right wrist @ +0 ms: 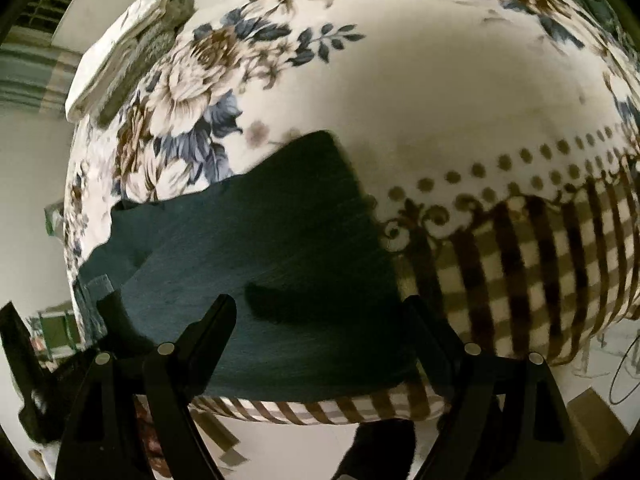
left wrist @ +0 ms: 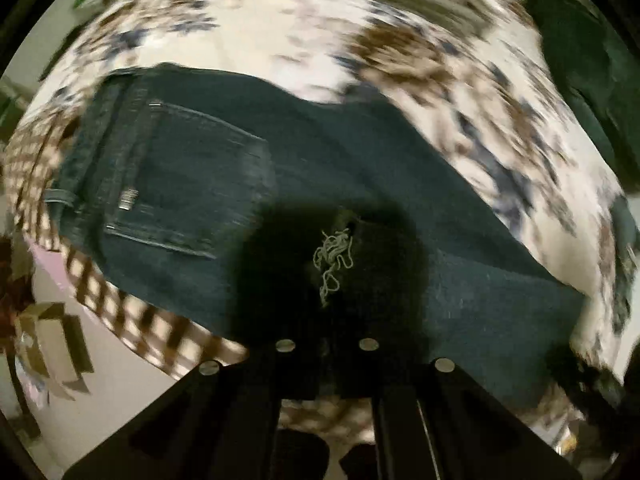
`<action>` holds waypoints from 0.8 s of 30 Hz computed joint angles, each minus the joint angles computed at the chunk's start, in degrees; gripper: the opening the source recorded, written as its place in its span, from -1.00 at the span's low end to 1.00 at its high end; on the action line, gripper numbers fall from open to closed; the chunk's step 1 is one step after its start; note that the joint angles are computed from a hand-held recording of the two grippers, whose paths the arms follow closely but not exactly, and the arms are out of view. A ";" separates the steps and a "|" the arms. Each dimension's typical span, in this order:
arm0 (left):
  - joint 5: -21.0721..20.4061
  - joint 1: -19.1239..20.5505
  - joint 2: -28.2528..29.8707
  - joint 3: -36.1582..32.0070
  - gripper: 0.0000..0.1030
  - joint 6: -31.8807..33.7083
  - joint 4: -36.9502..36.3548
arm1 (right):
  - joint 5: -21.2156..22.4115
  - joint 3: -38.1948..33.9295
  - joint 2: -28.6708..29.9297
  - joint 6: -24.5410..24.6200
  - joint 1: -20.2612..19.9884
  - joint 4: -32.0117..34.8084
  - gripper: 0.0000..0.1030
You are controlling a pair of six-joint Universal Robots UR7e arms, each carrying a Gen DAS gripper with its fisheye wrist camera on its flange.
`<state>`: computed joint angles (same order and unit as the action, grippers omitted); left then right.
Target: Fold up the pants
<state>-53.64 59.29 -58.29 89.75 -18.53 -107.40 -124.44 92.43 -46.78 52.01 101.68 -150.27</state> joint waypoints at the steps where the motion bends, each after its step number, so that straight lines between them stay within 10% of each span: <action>1: -0.36 1.02 0.59 -0.99 -0.97 -0.42 0.33 | 0.74 -0.11 0.07 0.02 -0.20 0.34 0.68; 13: -10.42 5.45 2.86 -7.53 -0.52 -3.72 4.52 | 4.62 1.61 -0.84 -1.42 -2.71 -1.33 0.68; 24: -8.86 4.74 6.99 -8.36 -0.52 -1.43 6.28 | 8.90 1.69 0.12 -4.30 -6.00 -0.40 0.68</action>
<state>-62.51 64.03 -51.30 81.39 -19.96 -101.12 -115.54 94.12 -46.66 47.71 95.68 -150.67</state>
